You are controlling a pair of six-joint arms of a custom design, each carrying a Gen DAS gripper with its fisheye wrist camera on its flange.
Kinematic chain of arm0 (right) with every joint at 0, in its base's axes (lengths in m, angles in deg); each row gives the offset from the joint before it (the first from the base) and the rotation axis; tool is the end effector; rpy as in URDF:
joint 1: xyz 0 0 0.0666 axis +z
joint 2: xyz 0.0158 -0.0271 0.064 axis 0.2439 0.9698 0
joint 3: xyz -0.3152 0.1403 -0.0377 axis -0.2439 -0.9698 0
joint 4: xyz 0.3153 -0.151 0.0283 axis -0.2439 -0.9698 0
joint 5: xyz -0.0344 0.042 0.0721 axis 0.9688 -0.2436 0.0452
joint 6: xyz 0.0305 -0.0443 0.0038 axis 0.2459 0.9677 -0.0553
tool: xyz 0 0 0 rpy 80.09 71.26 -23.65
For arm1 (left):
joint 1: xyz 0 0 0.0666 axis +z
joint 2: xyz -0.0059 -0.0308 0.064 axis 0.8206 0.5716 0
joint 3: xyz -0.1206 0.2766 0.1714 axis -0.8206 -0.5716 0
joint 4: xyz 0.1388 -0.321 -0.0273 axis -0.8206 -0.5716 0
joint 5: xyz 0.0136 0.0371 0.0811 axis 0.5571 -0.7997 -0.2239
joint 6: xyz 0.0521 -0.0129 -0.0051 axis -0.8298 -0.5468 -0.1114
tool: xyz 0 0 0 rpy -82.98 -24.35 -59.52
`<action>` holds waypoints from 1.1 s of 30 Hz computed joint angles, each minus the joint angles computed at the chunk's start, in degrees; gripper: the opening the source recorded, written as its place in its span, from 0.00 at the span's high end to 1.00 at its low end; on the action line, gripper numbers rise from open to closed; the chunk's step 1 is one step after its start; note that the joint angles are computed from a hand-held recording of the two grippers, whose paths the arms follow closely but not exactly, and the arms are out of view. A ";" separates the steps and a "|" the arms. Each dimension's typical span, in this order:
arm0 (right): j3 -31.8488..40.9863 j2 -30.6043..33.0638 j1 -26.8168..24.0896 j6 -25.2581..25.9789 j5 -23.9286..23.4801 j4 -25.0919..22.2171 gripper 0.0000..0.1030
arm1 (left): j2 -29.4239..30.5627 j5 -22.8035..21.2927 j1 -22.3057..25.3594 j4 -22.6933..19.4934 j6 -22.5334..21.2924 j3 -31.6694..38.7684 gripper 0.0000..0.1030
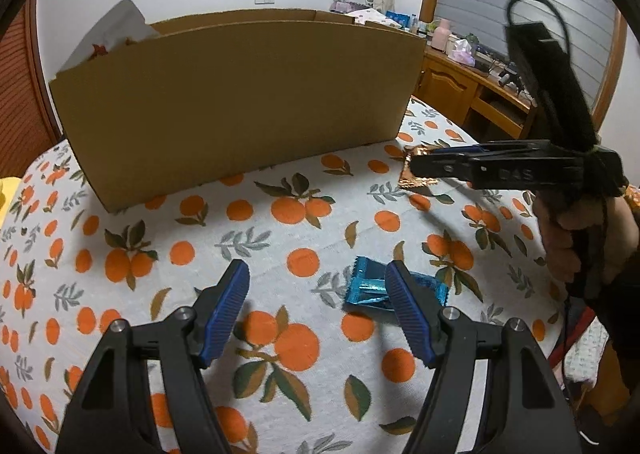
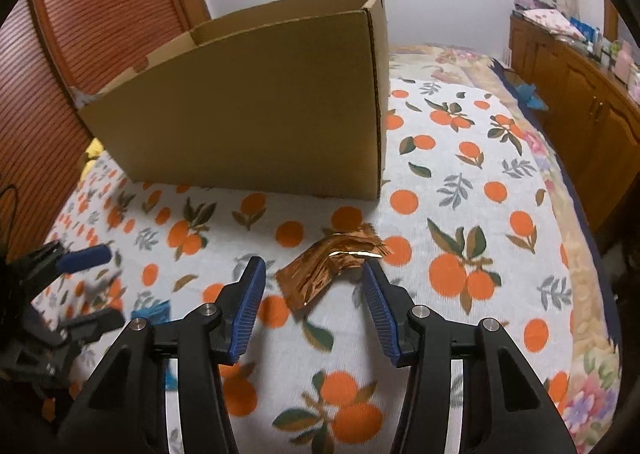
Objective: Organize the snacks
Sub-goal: 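Grasp the blue wrapped candy with the left tool while the right tool grasps the gold-brown candy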
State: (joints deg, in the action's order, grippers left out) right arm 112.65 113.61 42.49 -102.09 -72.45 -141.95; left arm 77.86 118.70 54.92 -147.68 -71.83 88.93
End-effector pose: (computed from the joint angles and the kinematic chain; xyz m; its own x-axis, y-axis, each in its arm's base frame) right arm 0.4757 0.2464 0.3961 -0.7486 0.1122 -0.6535 0.0343 0.9908 0.1308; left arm 0.5208 -0.0231 0.4060 -0.5455 0.4622 -0.6991 0.7301 0.6717 -0.1256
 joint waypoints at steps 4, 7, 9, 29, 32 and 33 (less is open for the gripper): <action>2.69 2.41 -0.07 0.93 1.44 -2.27 0.61 | 0.53 1.76 -0.21 -2.83 0.22 1.10 0.31; 2.97 2.96 -0.37 1.00 1.33 -2.24 0.78 | -0.11 1.52 -0.57 -2.31 0.53 0.45 0.31; 2.77 2.85 -0.63 0.94 1.00 -1.87 0.82 | -0.19 1.26 -0.79 -2.36 0.74 0.35 0.31; -10.00 -6.45 3.32 0.66 5.67 3.65 0.85 | -1.56 -6.46 -5.14 -0.54 0.03 -2.11 0.31; -10.03 -5.86 3.48 0.57 6.06 3.71 0.85 | -1.47 -6.51 -4.19 -1.84 -1.26 -1.98 0.31; -10.29 -5.96 3.45 0.37 6.00 3.99 0.85 | -1.47 -6.42 -3.79 -2.05 -1.63 -1.98 0.31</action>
